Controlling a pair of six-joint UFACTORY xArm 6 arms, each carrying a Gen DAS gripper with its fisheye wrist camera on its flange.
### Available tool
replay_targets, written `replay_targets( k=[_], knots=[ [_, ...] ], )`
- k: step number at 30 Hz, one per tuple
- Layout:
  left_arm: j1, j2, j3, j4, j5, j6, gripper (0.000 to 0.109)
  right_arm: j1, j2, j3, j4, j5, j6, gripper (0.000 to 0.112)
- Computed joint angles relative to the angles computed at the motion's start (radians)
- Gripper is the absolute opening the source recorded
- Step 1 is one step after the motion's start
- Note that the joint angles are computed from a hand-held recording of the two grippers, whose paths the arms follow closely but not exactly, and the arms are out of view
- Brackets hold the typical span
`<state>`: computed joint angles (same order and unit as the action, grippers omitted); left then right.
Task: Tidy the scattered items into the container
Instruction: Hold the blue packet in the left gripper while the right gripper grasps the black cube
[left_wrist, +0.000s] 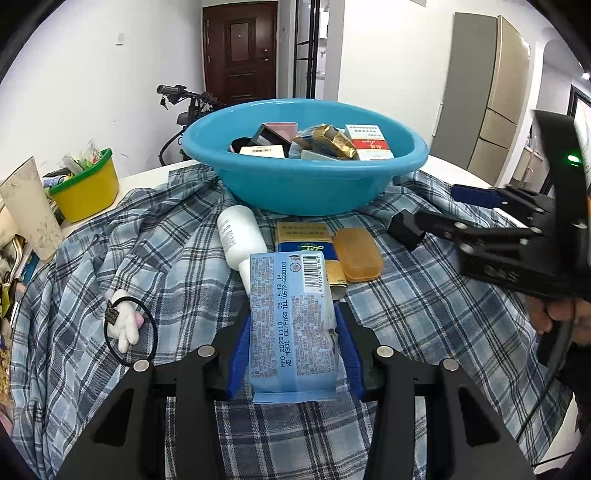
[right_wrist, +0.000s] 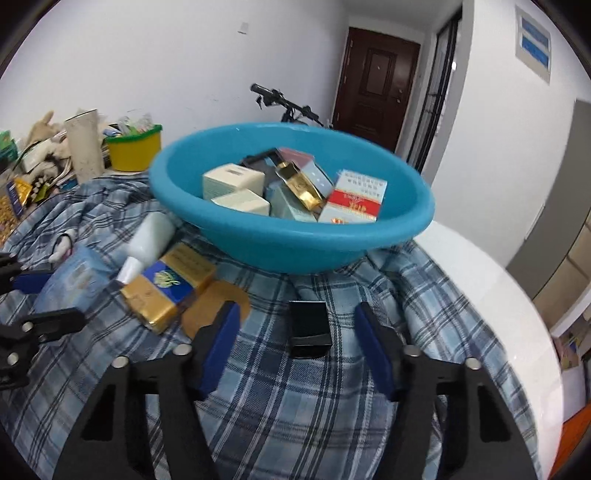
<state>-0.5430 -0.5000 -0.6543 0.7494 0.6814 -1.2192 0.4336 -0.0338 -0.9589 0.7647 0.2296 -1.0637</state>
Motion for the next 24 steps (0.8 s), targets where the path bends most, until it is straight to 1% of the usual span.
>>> replay_targets(
  k=[4, 14, 15, 16, 18, 22, 24],
  knots=[
    [0.002, 0.015, -0.009, -0.013, 0.003, 0.013, 0.046, -0.019, 0.053, -0.029, -0.032, 0.011, 0.062, 0.058],
    [-0.011, 0.064, -0.059, -0.045, 0.047, 0.064, 0.046, -0.062, 0.124, -0.08, -0.04, 0.069, 0.128, 0.058],
    [-0.013, 0.069, -0.063, -0.046, 0.048, 0.065, 0.046, -0.066, 0.13, -0.085, -0.049, 0.081, 0.144, 0.054],
    [-0.013, 0.075, -0.069, -0.048, 0.049, 0.068, 0.046, -0.07, 0.133, -0.088, -0.05, 0.095, 0.152, 0.046],
    [-0.017, 0.091, -0.081, -0.05, 0.05, 0.069, 0.046, -0.079, 0.136, -0.098, -0.044, 0.136, 0.146, 0.039],
    [-0.026, 0.112, -0.096, -0.052, 0.049, 0.067, 0.046, -0.077, 0.126, -0.089, -0.038, 0.135, 0.136, 0.034],
    [-0.032, 0.119, -0.101, -0.053, 0.05, 0.07, 0.046, -0.076, 0.117, -0.081, -0.028, 0.129, 0.124, 0.033]
  ],
)
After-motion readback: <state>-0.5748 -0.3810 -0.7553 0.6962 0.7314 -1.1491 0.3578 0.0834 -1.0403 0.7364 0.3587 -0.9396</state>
